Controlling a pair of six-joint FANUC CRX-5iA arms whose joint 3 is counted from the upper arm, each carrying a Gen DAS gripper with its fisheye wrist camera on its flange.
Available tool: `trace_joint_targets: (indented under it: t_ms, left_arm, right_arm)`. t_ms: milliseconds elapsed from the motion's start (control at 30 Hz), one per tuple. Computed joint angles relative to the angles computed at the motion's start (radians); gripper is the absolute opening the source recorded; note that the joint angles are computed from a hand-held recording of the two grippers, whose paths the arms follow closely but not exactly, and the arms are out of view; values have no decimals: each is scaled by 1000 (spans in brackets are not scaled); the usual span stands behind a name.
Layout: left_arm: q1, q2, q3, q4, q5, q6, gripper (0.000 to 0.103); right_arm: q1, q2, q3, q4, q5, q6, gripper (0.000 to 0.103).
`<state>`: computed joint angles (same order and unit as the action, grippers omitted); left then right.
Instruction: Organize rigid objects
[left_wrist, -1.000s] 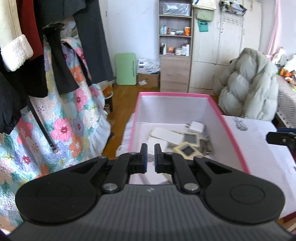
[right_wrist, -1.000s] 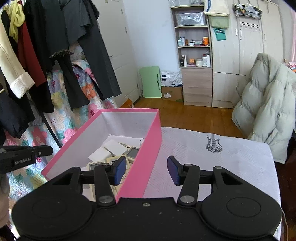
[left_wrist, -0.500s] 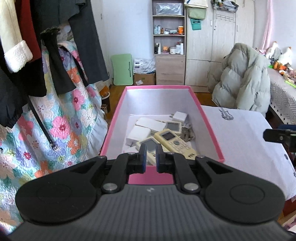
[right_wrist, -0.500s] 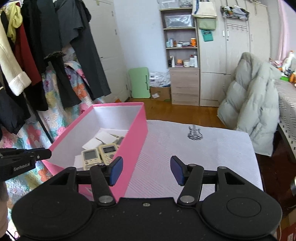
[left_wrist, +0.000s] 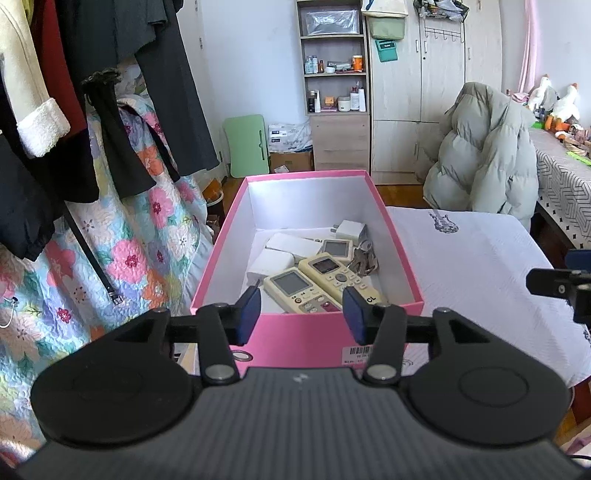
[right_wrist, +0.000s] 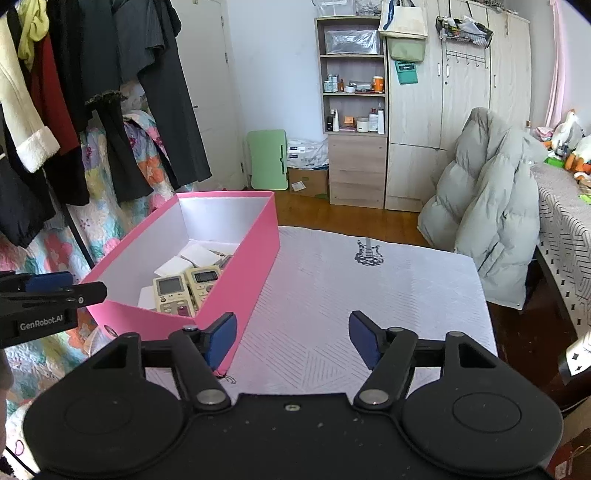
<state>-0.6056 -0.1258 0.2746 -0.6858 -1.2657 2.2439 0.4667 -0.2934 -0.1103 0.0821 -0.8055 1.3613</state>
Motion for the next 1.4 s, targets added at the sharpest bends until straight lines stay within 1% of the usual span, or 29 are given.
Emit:
trace_joint_targets:
  t_ms: [33,67,133,167,267,333,400,433,467,567,767,867,1000,1400]
  left_arm:
    - [1,0,1,1,-2,1,53]
    - [0,0,1,1,-4,3,56]
    - [-2,-2,-1,2,-8,5,59]
    - [-3,-3,-2,3,-10,6,61]
    - [-4,-5,-5,8,-15,6,68]
    - [-8,-4,-6,7,-23,10,69]
    - [-4,-7,-10,13,-25,15,76]
    - [-4,-9,-13,11,-24,24,86]
    - [-7,-13,-17,3,-22,37,94]
    - [-15,-20,-22,-15,-24,63,98]
    - [-3,-22,-26,12,-18,78,100]
    - [13,-20,-25,48,-9,48,100]
    - [0,-3,-4,41,-38,30,100]
    - [-13,10,12,54,-72,13,100]
  right_arm:
    - [5,-4,-6,14,1,-10,76]
    - [13,-7,-15,37,0,-25,83]
    - [25,-16,-35,76,13,-48,93]
    - [35,-24,-51,105,22,-71,96]
    - [53,-36,-71,147,17,-97,98]
    - [68,-39,-81,186,9,-116,98]
    - [72,-42,-86,202,5,-127,98]
    - [73,-44,-87,201,3,-127,98]
    - [71,-45,-85,198,1,-126,98]
    - [73,-51,-91,208,0,-142,98]
    - [76,-56,-97,232,-13,-175,98]
    - [79,-61,-102,243,-18,-193,98]
    - [83,-63,-105,257,-26,-212,98]
    - [89,-72,-119,295,-46,-240,98]
